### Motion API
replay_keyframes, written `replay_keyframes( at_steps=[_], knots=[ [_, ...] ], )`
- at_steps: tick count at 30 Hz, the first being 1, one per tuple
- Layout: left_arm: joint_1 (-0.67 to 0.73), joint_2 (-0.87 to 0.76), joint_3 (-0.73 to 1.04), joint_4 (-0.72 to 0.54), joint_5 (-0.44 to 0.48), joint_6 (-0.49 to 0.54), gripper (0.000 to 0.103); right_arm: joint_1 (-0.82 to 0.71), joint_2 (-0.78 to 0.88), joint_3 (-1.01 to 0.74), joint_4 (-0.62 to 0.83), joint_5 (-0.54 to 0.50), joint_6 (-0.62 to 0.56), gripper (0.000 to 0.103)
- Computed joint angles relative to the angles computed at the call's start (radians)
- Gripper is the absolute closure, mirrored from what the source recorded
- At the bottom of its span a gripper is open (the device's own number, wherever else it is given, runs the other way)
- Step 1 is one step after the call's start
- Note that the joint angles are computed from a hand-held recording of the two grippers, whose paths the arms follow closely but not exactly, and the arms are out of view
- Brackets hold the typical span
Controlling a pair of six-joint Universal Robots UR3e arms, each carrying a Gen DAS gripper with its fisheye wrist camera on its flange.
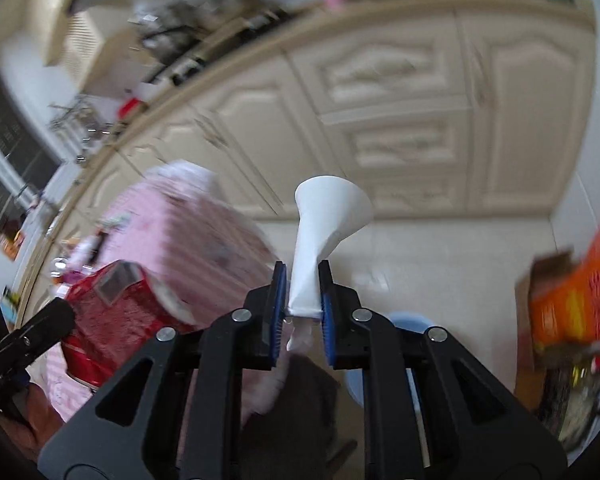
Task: Collect trash
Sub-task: 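Carry red can and white cup to the blue bin and release both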
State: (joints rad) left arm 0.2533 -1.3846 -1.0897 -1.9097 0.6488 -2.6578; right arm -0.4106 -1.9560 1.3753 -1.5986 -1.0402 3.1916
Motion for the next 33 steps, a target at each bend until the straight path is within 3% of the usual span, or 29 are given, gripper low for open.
replay_keyframes(
  at_steps=[1, 5, 10, 13, 14, 15, 16, 17, 18, 22, 33],
  knots=[
    [-0.103, -0.036, -0.099, 0.180, 0.059, -0.104, 0.081, -0.031, -0.024, 0.100, -0.016, 0.012, -0.017, 0.087],
    [-0.323, -0.215, -0.273, 0.513, 0.216, -0.302, 0.081, -0.101, -0.042, 0.428, -0.115, 0.021, -0.044, 0.087],
    [-0.439, -0.416, -0.312, 0.676, 0.342, -0.353, 0.080, -0.155, 0.035, 0.697, -0.279, 0.039, -0.048, 0.085],
    [-0.461, -0.515, -0.261, 0.668, 0.382, -0.367, 0.079, -0.167, 0.084, 0.800, -0.380, 0.014, -0.019, 0.081],
    [-0.465, -0.529, -0.249, 0.665, 0.396, -0.367, 0.067, -0.181, 0.085, 0.824, -0.384, 0.017, -0.015, 0.075],
    [-0.469, -0.541, -0.242, 0.670, 0.411, -0.369, 0.057, -0.188, 0.077, 0.838, -0.391, 0.009, -0.007, 0.042],
    [-0.475, -0.545, -0.251, 0.705, 0.427, -0.383, 0.034, -0.198, 0.062, 0.855, -0.405, 0.005, -0.007, 0.022],
    [-0.475, -0.539, -0.258, 0.722, 0.445, -0.394, 0.020, -0.201, 0.050, 0.859, -0.406, 0.006, -0.005, 0.022],
    [-0.474, -0.513, -0.291, 0.744, 0.467, -0.399, 0.018, -0.220, 0.026, 0.865, -0.384, 0.012, -0.019, 0.022],
    [-0.486, -0.491, -0.283, 0.723, 0.533, -0.412, 0.017, -0.242, -0.045, 0.867, -0.353, -0.009, 0.002, 0.006],
    [-0.462, -0.238, -0.319, 0.650, 0.547, -0.351, 0.013, -0.207, -0.209, 0.661, -0.190, -0.048, 0.082, 0.006]
  ],
)
